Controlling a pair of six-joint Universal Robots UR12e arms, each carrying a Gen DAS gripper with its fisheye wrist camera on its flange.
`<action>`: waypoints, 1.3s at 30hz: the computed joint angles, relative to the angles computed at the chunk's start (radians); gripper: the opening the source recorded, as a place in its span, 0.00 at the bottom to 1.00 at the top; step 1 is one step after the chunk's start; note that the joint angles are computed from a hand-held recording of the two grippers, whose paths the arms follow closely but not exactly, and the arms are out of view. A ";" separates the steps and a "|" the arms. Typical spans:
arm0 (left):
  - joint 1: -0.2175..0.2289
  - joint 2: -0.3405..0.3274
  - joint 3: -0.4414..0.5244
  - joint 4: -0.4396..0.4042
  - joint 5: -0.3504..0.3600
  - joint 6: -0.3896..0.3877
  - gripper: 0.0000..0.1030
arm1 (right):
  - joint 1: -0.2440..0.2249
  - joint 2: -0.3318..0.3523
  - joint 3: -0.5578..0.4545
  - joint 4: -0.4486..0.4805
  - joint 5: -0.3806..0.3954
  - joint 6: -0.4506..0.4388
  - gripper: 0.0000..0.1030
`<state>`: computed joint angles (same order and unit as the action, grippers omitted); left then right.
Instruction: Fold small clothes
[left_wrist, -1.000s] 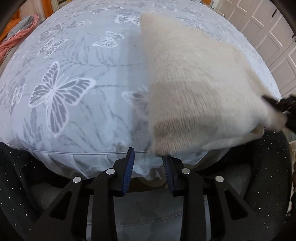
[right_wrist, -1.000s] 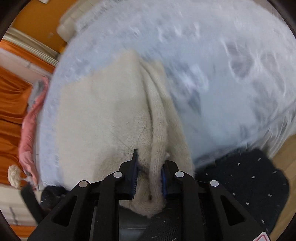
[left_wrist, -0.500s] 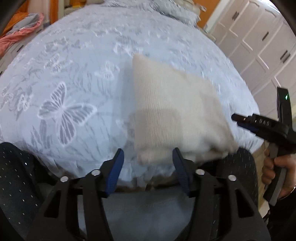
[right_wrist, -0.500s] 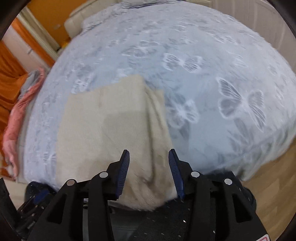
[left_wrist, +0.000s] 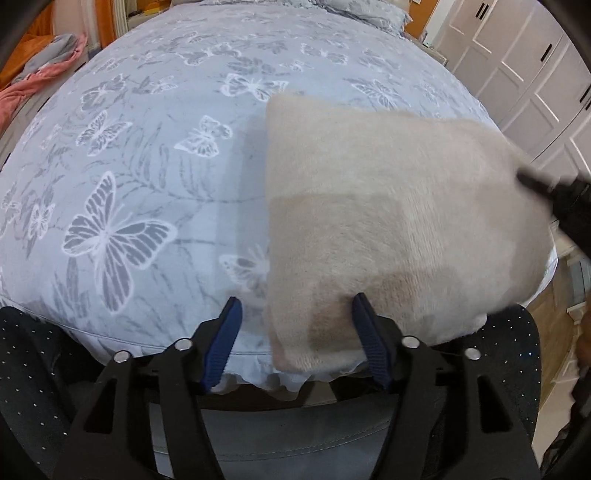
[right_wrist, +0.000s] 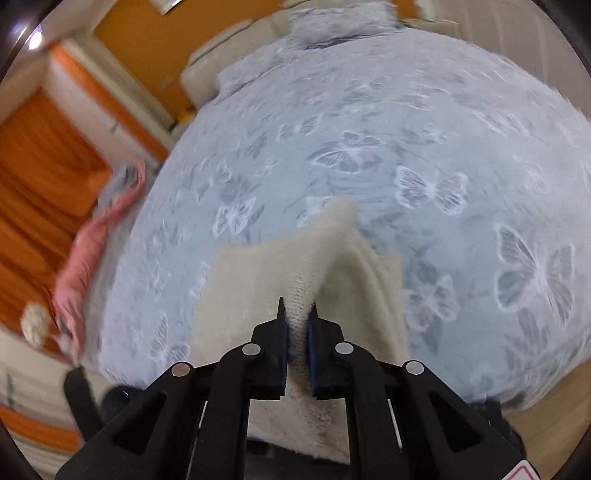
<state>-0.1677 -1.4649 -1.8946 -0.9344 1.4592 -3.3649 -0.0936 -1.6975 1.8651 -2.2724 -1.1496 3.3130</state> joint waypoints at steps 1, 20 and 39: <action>-0.008 -0.009 0.006 -0.011 0.009 0.009 0.59 | 0.004 0.010 0.002 0.044 -0.048 -0.008 0.08; -0.054 -0.024 0.019 -0.021 0.102 0.050 0.62 | 0.101 -0.007 -0.005 0.299 -0.298 -0.053 0.28; -0.037 0.020 -0.003 0.001 0.101 0.013 0.63 | 0.186 0.024 -0.038 0.210 -0.190 -0.045 0.19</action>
<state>-0.2046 -1.4445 -1.8978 -0.9329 1.5605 -3.3523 0.0927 -1.6731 1.8275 -2.0620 -1.3393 3.2679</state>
